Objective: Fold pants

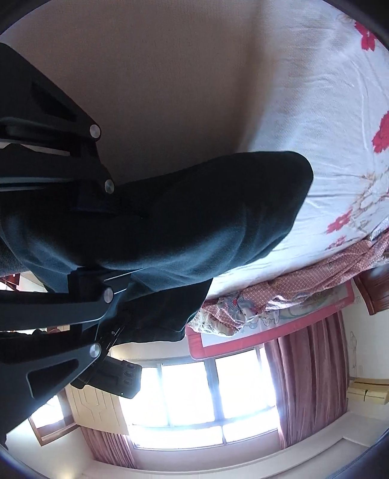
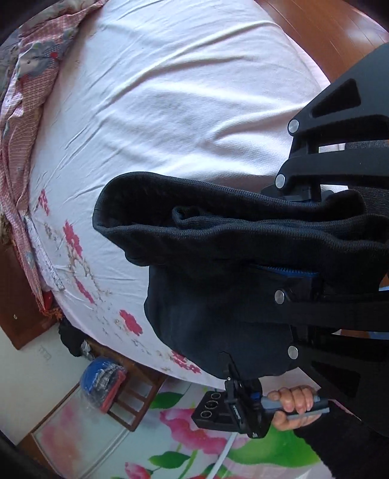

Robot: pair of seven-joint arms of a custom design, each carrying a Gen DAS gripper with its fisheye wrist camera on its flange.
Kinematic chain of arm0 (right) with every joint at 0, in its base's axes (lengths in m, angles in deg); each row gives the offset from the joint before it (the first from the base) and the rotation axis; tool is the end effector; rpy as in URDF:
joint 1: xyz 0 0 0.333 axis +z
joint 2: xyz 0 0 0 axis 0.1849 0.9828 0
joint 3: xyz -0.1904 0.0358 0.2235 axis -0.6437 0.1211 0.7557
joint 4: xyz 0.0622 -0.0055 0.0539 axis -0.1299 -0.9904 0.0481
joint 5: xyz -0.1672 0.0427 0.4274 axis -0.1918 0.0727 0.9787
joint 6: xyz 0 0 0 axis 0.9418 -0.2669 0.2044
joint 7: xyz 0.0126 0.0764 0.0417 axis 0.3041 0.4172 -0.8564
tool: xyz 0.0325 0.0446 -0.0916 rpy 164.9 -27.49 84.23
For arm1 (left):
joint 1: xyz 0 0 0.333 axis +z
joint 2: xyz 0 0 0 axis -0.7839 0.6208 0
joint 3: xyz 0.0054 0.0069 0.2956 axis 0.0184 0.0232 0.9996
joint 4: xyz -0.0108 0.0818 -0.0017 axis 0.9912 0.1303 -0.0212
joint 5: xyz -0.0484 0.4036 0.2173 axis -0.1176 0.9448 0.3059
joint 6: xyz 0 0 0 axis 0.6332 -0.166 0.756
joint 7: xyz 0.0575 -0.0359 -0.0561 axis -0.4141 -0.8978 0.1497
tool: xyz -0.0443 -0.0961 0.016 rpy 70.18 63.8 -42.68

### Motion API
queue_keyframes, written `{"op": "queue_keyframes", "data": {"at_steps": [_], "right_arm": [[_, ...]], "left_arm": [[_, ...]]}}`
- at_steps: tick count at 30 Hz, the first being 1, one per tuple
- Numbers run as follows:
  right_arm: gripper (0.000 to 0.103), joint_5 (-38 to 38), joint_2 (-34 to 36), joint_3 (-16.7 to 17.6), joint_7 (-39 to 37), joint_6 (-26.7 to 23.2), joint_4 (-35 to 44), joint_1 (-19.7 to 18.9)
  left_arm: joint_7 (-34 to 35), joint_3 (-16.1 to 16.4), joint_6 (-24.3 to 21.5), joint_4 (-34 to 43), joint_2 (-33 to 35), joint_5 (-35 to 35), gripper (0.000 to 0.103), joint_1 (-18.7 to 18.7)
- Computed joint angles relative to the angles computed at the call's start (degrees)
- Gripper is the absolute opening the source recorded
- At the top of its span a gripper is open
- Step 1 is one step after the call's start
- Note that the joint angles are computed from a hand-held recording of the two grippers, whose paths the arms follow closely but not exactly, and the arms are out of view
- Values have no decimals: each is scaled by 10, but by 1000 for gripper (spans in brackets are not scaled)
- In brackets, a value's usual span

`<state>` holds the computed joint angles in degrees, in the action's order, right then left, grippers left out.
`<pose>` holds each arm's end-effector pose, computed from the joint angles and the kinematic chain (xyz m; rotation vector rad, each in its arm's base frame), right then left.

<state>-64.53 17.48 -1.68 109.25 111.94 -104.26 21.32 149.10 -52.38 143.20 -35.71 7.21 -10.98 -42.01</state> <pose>0.5289 0.1243 0.5135 -1.5890 1.9967 -0.1166 0.6570 -0.0401 0.4128 1.4760 -1.6845 1.0955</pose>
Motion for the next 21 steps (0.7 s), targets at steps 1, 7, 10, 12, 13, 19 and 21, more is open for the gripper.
{"op": "queue_keyframes", "data": {"at_steps": [1, 7, 10, 12, 13, 19, 21], "right_arm": [[27, -2, -1, -2, -5, -2, 5, 0], [24, 25, 39, -13, -72, 28, 72, 16], [24, 66, 105, -21, -123, 33, 143, 33], [24, 104, 156, -22, -143, 30, 189, 38], [24, 118, 179, -19, -149, 23, 209, 39], [24, 173, 248, 5, -148, 7, 242, 42], [24, 183, 271, 10, -138, -9, 251, 42]], "left_arm": [[1, 0, -2, 2, -3, -3, 23, 1], [-1, 12, -12, 32, -6, -22, 24, 14], [0, 19, -10, 62, -1, -17, 24, 26], [-8, 20, 8, 83, 6, -3, 24, 30], [-9, 21, 11, 94, 13, 2, 24, 34], [-27, 24, 9, 127, 47, 47, 24, 71], [-24, 26, 5, 117, 47, 60, 24, 86]]}}
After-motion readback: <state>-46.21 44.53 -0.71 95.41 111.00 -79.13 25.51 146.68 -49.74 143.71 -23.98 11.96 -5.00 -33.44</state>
